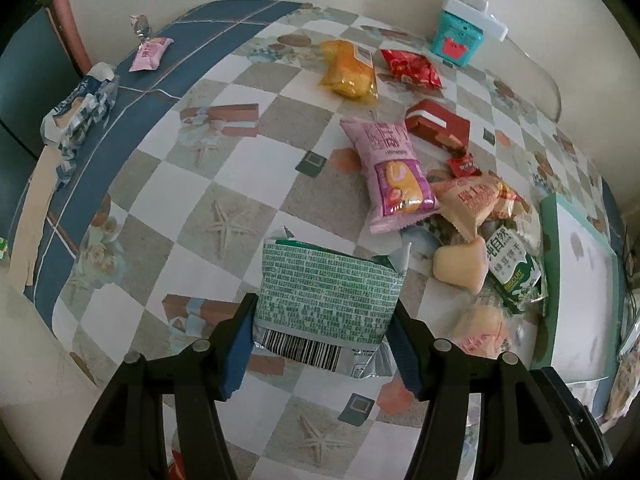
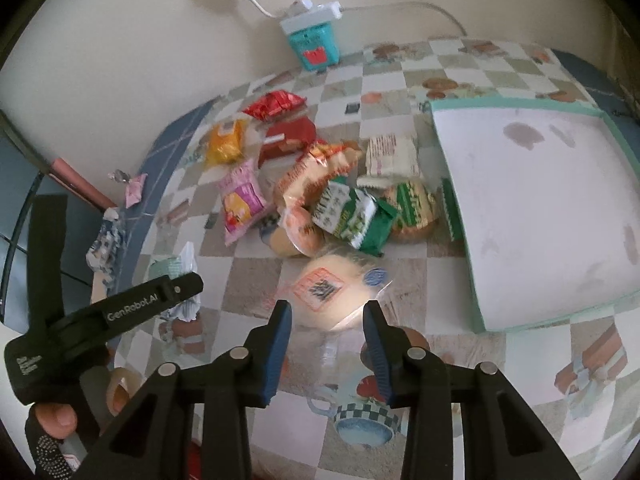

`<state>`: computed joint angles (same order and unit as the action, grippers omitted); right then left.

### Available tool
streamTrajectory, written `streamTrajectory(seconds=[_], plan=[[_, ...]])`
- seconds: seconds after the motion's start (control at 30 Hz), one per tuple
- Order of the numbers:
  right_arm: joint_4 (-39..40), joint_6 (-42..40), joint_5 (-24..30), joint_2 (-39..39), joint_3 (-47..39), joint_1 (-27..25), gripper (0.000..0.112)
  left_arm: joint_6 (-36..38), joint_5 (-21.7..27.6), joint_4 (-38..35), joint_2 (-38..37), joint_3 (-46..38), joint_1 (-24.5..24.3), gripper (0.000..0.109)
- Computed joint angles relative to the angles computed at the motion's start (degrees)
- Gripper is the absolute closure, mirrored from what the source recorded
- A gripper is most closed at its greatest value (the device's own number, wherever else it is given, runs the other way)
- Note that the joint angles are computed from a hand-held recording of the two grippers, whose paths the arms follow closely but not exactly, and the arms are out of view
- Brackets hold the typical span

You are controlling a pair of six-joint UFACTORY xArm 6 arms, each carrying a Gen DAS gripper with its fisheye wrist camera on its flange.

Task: Organize snacks
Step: 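Lift the bun with the right gripper while the left lifts the green pack, then carry the bun over the white tray while the left carries the green pack there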

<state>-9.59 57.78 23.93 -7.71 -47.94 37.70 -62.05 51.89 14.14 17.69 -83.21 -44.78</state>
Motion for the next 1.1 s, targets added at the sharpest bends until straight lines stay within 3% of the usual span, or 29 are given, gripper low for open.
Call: streamTrajectory(seconds=[0.1,0.2,0.23,0.3,0.4,0.43,0.67,0.77,0.83,1.1], plan=[[5.2,-3.3,-1.1,0.7,0.4,-0.6,0.068,-0.6,-0.2,-0.2,-0.4,0.6,0.2,0.045],[11.5,-8.5,-0.8,2.9,-1.1,-0.6,0.037,-1.3,-0.6,-0.1,-1.0,1.7,0.5,0.045],[12.6,-10.1,-0.6,3.9,-2.0,-0.4,0.037,-1.3,-0.9,-0.4,-1.2,2.1,0.6,0.045],[11.7,-11.3,0.5,5.7,-4.0,-0.1,0.034,-1.3,-1.7,-1.4,-1.7,3.2,1.0,0.045],[8.1,-11.8,4.3,9.6,-8.3,0.4,0.015,-1.4,-2.8,-2.4,-2.5,4.7,1.5,0.045],[7.9,-12.8,5.7,11.0,-9.9,0.5,0.014,-1.5,-3.2,-2.6,-2.8,5.3,1.7,0.045],[0.9,-11.3,15.1,18.1,-17.8,1.6,0.016,-0.3,-5.3,-5.0,-3.4,7.2,2.5,0.045],[0.2,-11.1,14.2,17.8,-17.4,1.8,0.034,0.5,-5.4,-5.6,-3.0,6.9,2.5,0.045],[-1.0,-10.4,15.5,18.4,-18.3,2.0,0.053,0.8,-4.9,-5.7,-2.6,6.3,2.4,0.045],[-2.1,-9.6,12.0,14.4,-13.7,1.7,0.067,-1.0,-2.2,-3.7,-2.2,5.0,2.0,0.045]])
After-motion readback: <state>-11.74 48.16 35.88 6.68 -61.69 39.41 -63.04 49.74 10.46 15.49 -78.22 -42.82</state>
